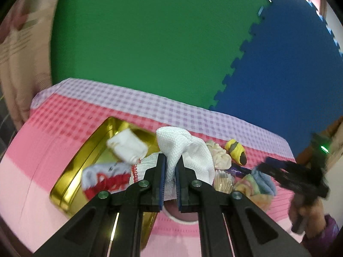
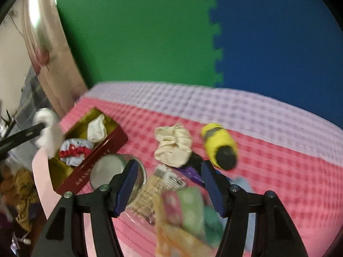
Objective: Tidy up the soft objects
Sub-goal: 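Grasp the white sock with the left tool while the right tool grasps the cream scrunchie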
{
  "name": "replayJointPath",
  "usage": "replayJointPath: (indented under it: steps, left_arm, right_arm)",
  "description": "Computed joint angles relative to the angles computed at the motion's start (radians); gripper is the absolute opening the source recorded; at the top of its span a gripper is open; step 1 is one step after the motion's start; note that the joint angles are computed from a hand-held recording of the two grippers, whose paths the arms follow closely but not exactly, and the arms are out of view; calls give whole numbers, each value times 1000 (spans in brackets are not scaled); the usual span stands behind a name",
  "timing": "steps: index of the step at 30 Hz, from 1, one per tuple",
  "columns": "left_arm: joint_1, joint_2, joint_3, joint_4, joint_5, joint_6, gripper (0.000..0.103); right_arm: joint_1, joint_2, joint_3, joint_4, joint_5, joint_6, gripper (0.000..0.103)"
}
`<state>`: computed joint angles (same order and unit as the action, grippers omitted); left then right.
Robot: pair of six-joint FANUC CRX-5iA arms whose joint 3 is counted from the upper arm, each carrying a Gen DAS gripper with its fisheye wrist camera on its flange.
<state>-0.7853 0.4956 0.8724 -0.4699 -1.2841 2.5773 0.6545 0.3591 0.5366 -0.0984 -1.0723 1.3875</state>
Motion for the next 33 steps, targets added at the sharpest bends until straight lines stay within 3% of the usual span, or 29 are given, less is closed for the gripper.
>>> replayJointPath:
  steps: [9, 20, 22, 23, 24, 27, 33]
  left_arm:
    - [-105, -113, -112, -166, -115, 167, 7]
    - [-96, -180, -224, -147, -70, 236, 7]
    - [-97, -180, -226, -146, -73, 235, 7]
    - [-96, -181, -229, -144, -72, 239, 7]
    - [-94, -184, -236, -140, -68, 243, 7]
    - [-91, -189, -246, -136, -69, 254, 8]
    - [-82, -175, -224, -136, -104, 221, 8]
  right_arm:
    - [15, 336, 434, 10, -299, 19, 63]
    - [27, 598, 808, 53, -515, -2, 63]
    - [28, 608, 815, 45, -526, 3, 50]
    - [33, 602, 797, 61, -514, 11, 26]
    - [41, 575, 739, 92, -473, 13, 12]
    - [25, 505, 639, 49, -386, -2, 8]
    - [14, 242, 306, -34, -122, 25, 8]
